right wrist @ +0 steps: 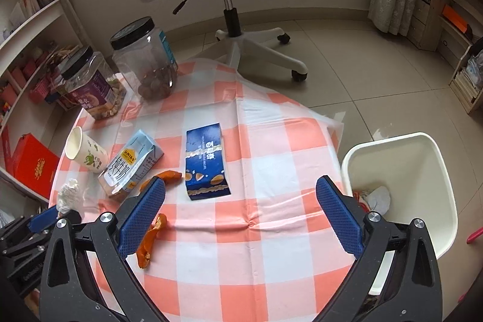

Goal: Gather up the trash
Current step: 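Grasp the white tissue with the left gripper while the right gripper grasps an orange peel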

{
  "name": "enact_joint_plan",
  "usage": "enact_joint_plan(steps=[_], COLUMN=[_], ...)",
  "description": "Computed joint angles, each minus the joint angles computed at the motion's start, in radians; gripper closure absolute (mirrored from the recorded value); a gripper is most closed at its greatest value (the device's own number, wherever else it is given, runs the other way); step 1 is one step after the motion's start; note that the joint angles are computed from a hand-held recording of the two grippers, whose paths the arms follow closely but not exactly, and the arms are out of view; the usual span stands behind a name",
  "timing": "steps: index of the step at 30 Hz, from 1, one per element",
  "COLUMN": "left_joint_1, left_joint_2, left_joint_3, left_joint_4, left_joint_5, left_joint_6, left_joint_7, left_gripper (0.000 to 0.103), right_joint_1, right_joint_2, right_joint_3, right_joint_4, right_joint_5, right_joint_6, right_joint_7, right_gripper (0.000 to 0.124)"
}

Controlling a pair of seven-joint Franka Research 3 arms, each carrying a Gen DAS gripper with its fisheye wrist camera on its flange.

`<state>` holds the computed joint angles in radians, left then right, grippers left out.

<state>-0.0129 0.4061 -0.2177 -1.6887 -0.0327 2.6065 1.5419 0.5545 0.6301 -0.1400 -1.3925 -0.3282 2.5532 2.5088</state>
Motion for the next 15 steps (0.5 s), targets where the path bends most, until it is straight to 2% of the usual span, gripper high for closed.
enact_joint_plan(steps=[5,8,12,14,15], left_joint_1=[0.024,0.030,0.046,0.043,0.041], left_joint_2=[-0.109,-0.138,-0.156,-0.153,-0.152], left_joint_3=[0.035,0.050,0.051,0.059,0.063], left_joint_4=[-0.125,-0.160,-0.178,-0.177,-0.177], left_joint_5=[-0.018,0.004,0.011,0.030,0.041], left_joint_6=[0.102,0.145,0.157,0.154,0.151], left_joint_7=[-0.097,-0.126,-0.126,-0.139,-0.147], left_gripper=[0.057,0.057,0.057,0.057,0.057], right_joint_1=[-0.006,0.039,0.057,0.059,0.056], right_joint_2=[0.141,0.240,0.340,0.388,0.416], right_joint_3=[0.088,0.074,0.081,0.085,0.092], right_joint_4=[0.174,0.316,0.463,0.537,0.580], right_joint_5=[0.106,0.106,0.137,0.152,0.165], right_joint_6=[-0.071,-0.158,-0.244,-0.278,-0.301], right_joint_7=[-0.132,-0.191,-0.264,-0.303,-0.331], right_gripper=[0.028,0.028,0.030,0.039,0.060])
